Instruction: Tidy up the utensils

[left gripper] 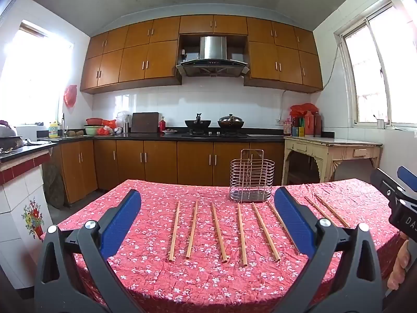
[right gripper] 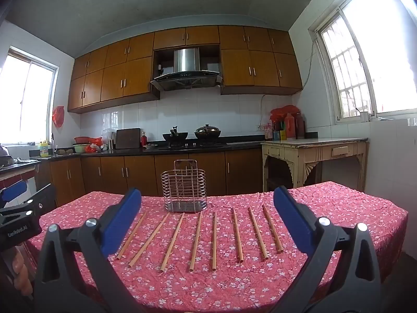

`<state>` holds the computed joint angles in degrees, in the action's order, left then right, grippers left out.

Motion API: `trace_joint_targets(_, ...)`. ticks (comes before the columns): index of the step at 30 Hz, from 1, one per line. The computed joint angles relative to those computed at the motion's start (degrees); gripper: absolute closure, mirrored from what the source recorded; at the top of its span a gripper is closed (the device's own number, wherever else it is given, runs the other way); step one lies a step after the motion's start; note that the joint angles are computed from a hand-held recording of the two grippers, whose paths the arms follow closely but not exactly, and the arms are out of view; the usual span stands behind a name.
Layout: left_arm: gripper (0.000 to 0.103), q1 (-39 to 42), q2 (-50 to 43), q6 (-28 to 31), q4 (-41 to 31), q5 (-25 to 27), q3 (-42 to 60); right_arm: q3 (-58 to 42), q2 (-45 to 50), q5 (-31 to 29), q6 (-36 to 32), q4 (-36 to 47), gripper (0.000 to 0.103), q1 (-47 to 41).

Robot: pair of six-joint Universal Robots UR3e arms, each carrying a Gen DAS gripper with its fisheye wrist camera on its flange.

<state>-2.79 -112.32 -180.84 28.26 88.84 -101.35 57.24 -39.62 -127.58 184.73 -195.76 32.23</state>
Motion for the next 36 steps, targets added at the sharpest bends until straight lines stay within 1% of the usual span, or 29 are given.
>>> trace_joint_targets(16,0.002,-0.81,-0.29,0.0,0.78,1.04,-0.46,0.24,-0.11,0.05,-0.16,-0.17,0.004,-0.06)
trace_joint_targets(30,0.002,0.09,-0.27,0.06,-0.09,-0.17,-0.05,0.2,-0.06,-0.04,0.22,0.35,0.004,-0.04)
trace_joint_targets(31,0.002,0.08,-0.29,0.09,-0.06,-0.16,-0.06,1.8,-0.92,0.08,0.44,-0.25,0.004,-0.1)
trace_joint_targets(36,0.002,0.07,-0.41,0.13,0.09,-0.12,-0.05,0.31,0.04,0.33,0.59,0.24,0.004,-0.48)
